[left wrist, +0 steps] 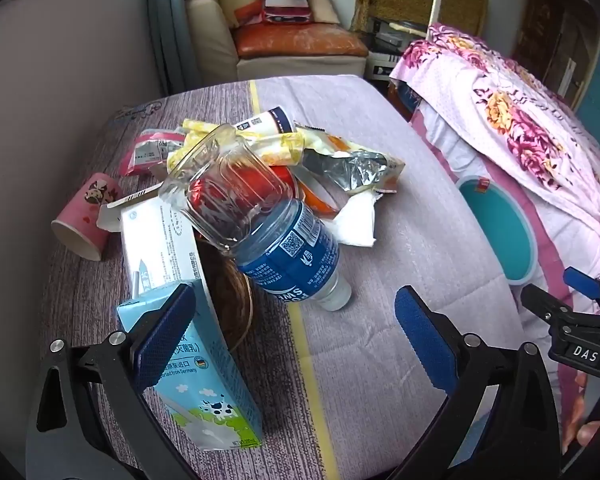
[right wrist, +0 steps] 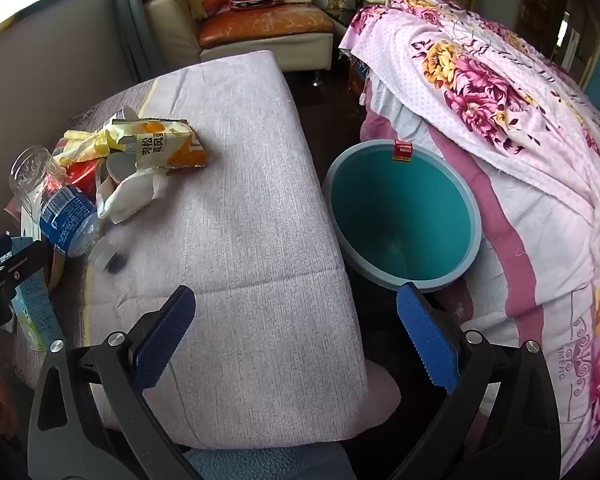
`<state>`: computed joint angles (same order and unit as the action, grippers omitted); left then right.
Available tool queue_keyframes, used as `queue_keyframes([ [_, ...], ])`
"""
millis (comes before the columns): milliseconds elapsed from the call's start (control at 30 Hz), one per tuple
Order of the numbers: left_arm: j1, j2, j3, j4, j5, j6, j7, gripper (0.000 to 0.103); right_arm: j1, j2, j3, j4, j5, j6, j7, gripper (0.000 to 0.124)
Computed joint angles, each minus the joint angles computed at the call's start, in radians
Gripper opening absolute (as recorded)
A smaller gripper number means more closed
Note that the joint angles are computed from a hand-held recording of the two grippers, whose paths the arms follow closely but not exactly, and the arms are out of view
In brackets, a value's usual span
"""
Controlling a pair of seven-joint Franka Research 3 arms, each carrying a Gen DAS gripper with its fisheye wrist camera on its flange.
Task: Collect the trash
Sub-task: 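Move both tools toward the trash pile on the table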
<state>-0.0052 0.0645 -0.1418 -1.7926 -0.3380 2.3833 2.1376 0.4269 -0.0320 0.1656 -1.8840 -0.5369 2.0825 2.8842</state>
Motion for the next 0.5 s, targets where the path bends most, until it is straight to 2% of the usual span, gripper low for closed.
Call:
queue_keyframes([
  [367, 0.003, 0.004, 0.000, 0.004, 0.002, 0.011, -0.016, 0.100, 0.012, 0.025, -0.004, 0.060, 0.003, -0.021, -0.017, 0.097],
  [500, 0.011, -0.018, 0.009, -0.009, -0.022, -0.004, 0.004, 0.100, 0.010, 0.016, -0.007, 0.038, 0.004, -0.004, -0.021, 0.097],
])
